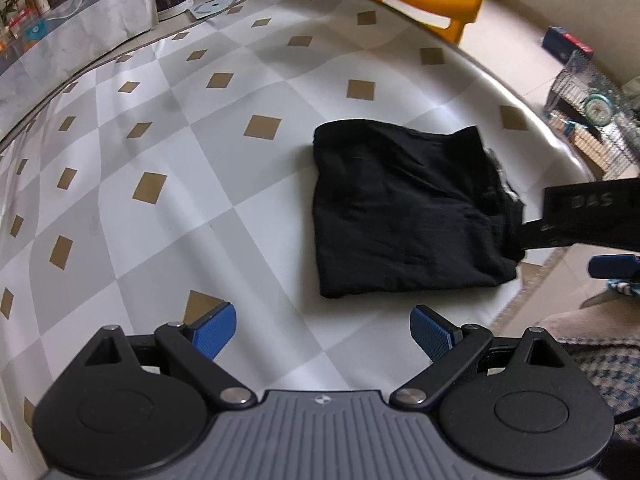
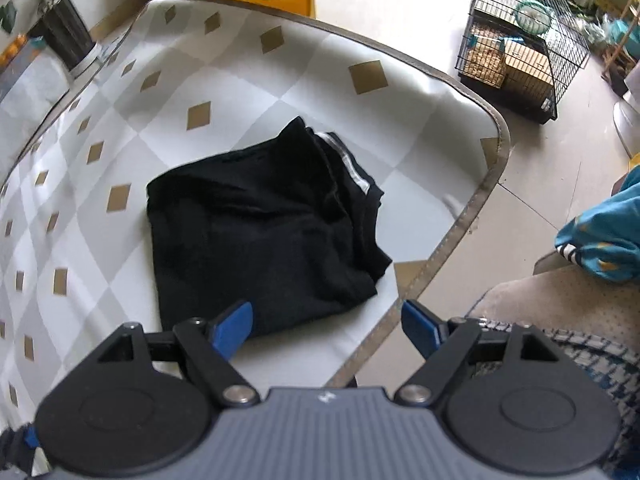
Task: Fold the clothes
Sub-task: 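Pull both open grippers back from the placed T-shirt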
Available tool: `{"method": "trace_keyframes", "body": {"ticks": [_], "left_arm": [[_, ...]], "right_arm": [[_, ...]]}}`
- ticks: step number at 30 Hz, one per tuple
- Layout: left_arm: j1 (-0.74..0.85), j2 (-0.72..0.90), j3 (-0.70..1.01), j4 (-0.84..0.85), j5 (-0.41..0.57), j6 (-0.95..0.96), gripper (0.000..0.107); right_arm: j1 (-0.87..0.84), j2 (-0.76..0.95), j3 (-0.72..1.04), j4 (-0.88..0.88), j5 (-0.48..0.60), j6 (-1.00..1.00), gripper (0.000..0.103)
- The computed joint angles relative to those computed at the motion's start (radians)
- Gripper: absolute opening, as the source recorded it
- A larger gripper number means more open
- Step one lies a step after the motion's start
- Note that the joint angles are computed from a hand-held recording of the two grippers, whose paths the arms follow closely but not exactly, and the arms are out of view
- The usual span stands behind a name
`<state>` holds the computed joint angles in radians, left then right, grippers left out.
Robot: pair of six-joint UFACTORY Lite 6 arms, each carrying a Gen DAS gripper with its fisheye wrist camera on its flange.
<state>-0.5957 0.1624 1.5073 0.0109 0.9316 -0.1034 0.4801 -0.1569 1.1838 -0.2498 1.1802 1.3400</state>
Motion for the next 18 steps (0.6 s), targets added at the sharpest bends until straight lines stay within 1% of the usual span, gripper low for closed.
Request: {"method": "trace_keyframes", "body": {"ticks": [6,10,13,18], "left_arm": [[-0.010,-0.091,-0.035,0.011,0.031,0.024,0.094],[-0.004,-0.156,-0.071,-0.019,0.043,0.043,0.094],[-0.008,-0.213,-0.116,-0.038,0.048,0.040,0.094],[-0.029,-0.282,-0.176,-0.058,0.052,0.006,0.094]], "right_arm": [[0.105,0.021,0.060,-0.011,0.098,0.038,0.081],[0.123,0.011,0.057,0.019,0.113,0.017,0.081],[0.161,0.012,0.065,-0.026,0.161,0.071,0.081],[0.231,-0.008,0.063,-0.055,0.184,0.127,0.081]]}}
